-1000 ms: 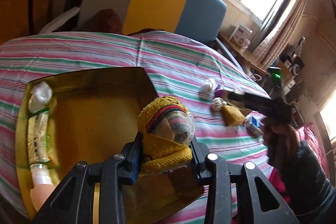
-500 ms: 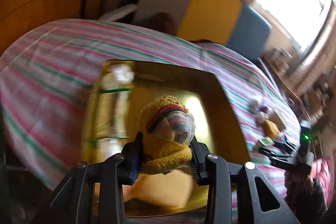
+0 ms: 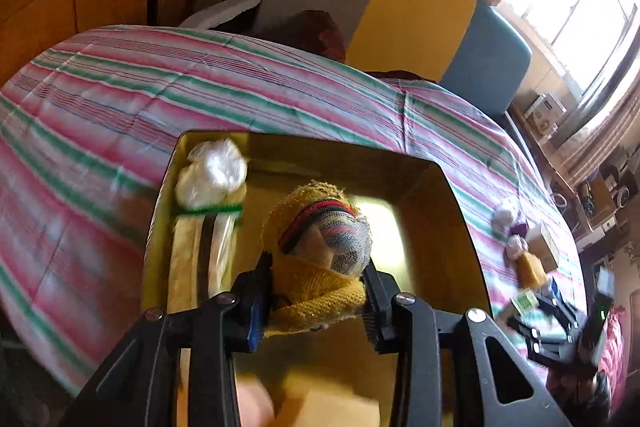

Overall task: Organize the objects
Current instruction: 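Carry the knitted toy over the tray with the left gripper while the right grasps the juice box, then open the left gripper to drop the knitted toy while the right carries the juice box toward the tray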

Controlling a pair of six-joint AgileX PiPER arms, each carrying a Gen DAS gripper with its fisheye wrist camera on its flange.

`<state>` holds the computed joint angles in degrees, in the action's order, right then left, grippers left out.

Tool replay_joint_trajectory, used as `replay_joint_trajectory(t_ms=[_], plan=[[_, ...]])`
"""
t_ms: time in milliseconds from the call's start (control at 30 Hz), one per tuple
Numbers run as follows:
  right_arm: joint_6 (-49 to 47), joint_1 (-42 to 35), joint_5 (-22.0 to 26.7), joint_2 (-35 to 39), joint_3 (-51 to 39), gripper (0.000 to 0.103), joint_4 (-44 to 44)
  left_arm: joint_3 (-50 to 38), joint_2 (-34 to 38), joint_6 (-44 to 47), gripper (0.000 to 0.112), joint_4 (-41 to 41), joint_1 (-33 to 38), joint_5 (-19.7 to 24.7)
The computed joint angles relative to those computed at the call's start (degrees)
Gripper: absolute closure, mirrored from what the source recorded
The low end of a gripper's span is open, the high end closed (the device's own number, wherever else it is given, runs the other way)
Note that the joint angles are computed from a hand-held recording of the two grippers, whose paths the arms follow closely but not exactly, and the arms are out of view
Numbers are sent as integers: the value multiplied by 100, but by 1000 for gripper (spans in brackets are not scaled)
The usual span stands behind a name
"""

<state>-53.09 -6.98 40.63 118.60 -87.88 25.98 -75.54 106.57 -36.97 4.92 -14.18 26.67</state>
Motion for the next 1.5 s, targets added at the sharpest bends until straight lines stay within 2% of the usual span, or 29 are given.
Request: replay_joint_trajectory(t_ms=[200, 300, 400, 467, 533, 567, 600, 733, 900, 1033, 1167, 1333, 1500], plan=[[-47, -22, 31, 12, -15, 31, 43, -1427, 1150, 493, 75, -395, 261, 682], [-35, -32, 62, 60, -65, 31, 46, -1964, 1577, 468, 74, -203, 286, 920], [-23, -33, 88, 98, -105, 31, 41, -2453, 1974, 508, 68, -34, 329, 1146], [-22, -30, 96, 119, -122, 30, 43, -2818, 2239, 434, 63, 48, 359, 1468], [-38, -36, 110, 127, -138, 30, 64, -2837, 2251, 531, 56, -15, 383, 1461], [-34, -46, 124, 137, -154, 30, 80, -2802, 2214, 541, 49, 7, 376, 1433], [-30, -56, 134, 146, -169, 30, 85, -2761, 2166, 502, 47, 56, 368, 1417], [-2, -68, 149, 176, -223, 30, 92, -2365, 1771, 313, 45, 232, 307, 1211], [-45, -72, 76, 139, -172, 30, 130, -1144, 683, -790, 45, 1362, -69, 798], [-97, -101, 29, 91, -129, 31, 238, -105, -257, -2089, 45, 2664, -598, 811], [-48, -132, 15, 45, -114, 30, 291, 578, -881, -3014, 45, 3663, -1124, 1080], [227, -99, 141, -108, -203, 30, 361, 1131, -1327, -3497, 45, 4026, -1489, 1270], [205, 224, 378, -451, -238, 30, 810, 1505, -1532, -3667, 44, 4131, -1545, 1199]])
